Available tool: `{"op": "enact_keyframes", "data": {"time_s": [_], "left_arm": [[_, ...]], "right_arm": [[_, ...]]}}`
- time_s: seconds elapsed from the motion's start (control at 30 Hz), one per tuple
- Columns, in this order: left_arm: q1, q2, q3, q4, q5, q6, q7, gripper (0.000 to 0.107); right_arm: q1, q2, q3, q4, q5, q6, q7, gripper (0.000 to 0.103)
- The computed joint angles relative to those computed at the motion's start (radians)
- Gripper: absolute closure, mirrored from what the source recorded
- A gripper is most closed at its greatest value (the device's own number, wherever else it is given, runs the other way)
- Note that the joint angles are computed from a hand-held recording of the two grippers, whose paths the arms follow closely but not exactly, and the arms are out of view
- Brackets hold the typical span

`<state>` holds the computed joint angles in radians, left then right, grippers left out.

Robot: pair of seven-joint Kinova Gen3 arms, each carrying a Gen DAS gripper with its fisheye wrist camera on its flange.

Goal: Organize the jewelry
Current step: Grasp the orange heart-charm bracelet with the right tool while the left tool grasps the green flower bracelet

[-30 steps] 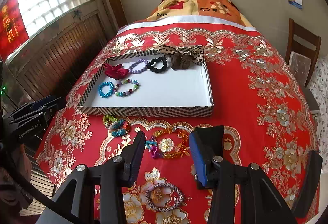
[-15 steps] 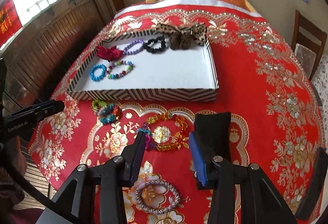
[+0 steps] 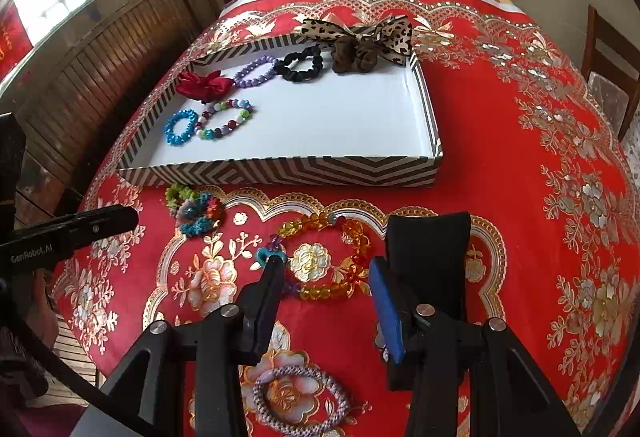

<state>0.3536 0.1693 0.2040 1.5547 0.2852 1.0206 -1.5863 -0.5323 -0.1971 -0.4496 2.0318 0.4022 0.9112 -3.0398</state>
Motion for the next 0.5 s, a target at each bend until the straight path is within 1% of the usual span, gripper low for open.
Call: {"op": "enact_keyframes", "data": {"time_s": [0.03, 0.23, 0.37, 0.5], "left_arm": [[0.004, 0.007, 0.002, -0.004, -0.001, -0.002, 0.002, 0.056], [0.049, 0.058, 0.01, -0.046, -0.055, 0.0, 0.039, 0.056], [0.096, 0.089, 0.005, -0.075, -0.135, -0.001, 0.091, 0.056], [0.128, 0.116, -0.001, -0.097, -0.194, 0.002, 0.13, 0.056]], "right_arm": [[0.001, 0.004, 0.006, -0.001, -0.003, -0.002, 0.009, 0.061], [0.001, 0.045, 0.049, -0.013, -0.001, -0.002, 0.094, 0.061], [-0.005, 0.078, 0.085, -0.016, -0.004, -0.013, 0.178, 0.061], [-0.006, 0.099, 0.115, -0.012, -0.01, -0.038, 0.259, 0.064]]}}
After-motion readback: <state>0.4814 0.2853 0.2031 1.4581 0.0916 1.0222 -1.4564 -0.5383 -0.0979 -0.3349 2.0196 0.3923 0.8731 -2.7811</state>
